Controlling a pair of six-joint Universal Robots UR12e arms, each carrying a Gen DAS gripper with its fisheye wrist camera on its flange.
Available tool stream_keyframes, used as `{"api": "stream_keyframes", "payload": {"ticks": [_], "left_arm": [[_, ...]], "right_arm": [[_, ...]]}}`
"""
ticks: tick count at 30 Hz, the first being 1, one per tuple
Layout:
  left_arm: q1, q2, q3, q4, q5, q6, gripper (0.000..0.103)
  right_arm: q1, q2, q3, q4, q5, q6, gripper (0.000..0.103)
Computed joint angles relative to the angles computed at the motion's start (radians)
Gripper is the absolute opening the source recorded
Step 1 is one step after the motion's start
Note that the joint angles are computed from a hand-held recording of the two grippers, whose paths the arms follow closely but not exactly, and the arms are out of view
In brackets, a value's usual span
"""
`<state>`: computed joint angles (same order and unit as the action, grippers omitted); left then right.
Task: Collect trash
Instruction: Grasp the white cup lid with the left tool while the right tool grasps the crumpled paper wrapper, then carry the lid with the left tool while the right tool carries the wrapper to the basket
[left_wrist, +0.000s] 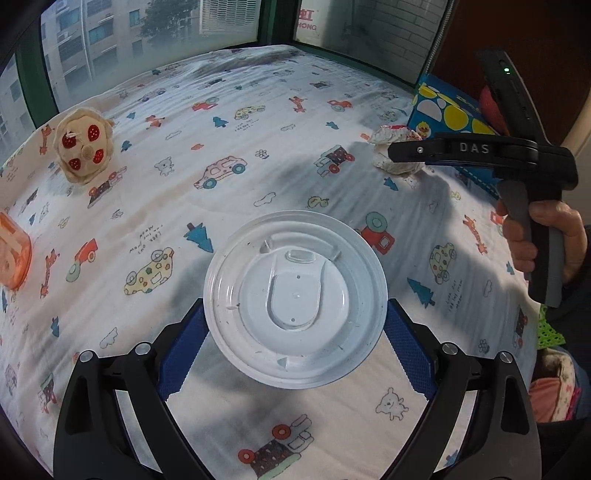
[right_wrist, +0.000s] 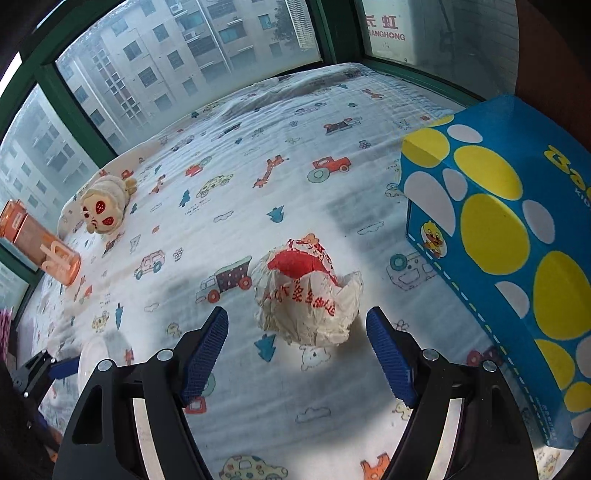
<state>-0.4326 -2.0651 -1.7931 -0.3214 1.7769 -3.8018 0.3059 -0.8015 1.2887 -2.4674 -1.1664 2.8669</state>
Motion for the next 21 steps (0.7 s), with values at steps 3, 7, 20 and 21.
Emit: {"api": "stream_keyframes", "payload": {"ticks": [3,7,20,21], "left_arm": [[-0.005,0.004,-0.003,0.009,0.007,0.002,0.091],[-0.011,0.007,-0.004,0.009,0.014,-0.004,0.091],[-0.067,0.023,0.014,0.01,0.046,-0.072,0.09],[-0.074,0.023,0.018,0.007,0.05,-0.078,0.09]], "right_arm": [[0.01,0.017,-0.021,0.008,-0.043,0.015,0.064],[0.006,0.007,-0.005,-0.006,-0.032,0.014,0.052],[-0.05,-0.195,0.252,-0.079,0.015,-0.082,0.051],[-0.057,-0.214,0.276,-0.085,0.019,-0.091,0.051]]}}
